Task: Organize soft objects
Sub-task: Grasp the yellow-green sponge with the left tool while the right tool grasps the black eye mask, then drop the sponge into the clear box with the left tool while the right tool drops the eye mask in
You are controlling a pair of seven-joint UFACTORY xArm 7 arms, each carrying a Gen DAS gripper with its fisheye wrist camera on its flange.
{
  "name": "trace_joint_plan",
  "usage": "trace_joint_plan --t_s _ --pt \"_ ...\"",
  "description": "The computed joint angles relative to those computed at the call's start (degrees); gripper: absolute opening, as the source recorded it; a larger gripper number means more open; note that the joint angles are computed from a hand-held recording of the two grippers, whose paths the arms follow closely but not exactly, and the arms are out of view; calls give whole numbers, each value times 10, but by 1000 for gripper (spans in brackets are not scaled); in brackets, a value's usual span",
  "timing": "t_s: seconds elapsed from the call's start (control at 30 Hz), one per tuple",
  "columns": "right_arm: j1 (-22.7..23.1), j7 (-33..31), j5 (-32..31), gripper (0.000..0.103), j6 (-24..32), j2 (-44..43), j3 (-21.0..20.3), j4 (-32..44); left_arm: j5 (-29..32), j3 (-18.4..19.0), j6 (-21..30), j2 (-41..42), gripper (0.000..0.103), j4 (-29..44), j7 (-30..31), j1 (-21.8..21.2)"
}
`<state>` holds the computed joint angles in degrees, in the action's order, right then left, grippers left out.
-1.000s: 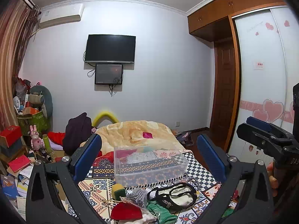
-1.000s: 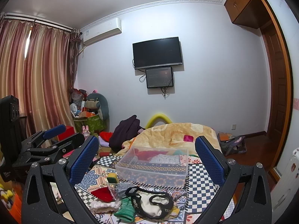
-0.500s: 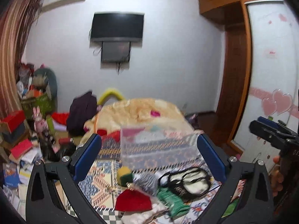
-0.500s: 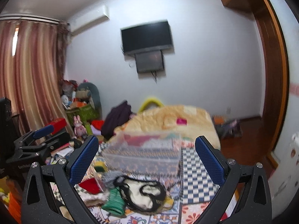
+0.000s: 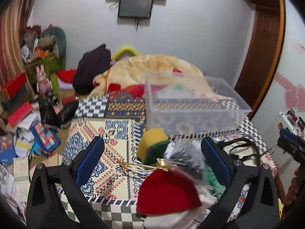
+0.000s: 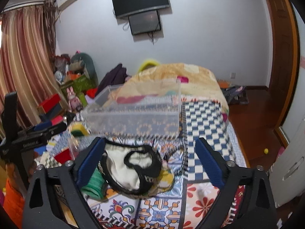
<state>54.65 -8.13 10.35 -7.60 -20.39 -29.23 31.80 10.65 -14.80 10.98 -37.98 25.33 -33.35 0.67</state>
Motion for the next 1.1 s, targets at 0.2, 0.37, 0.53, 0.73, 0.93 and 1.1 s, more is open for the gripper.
trace_joint_plan --t_s 0.2,0.37,0.53,0.73,0.93,1.1 --pt "74 -43 41 59 46 24 -72 24 -19 26 -22 65 82 15 9 -16" --pt "113 -88 88 41 66 32 -108 34 -26 31 -31 94 65 24 16 -24" --pt "72 -102 108 27 70 40 -60 31 -24 25 -23 93 39 23 24 -30" --pt "31 -118 138 15 54 48 -9 31 -10 5 -23 61 37 10 13 -17" --pt "-31 -122 155 12 30 48 65 36 -9 10 -18 17 36 4 12 -19" --pt "-45 -106 122 11 14 37 81 41 -12 12 -19 -14 36 7 20 -21"
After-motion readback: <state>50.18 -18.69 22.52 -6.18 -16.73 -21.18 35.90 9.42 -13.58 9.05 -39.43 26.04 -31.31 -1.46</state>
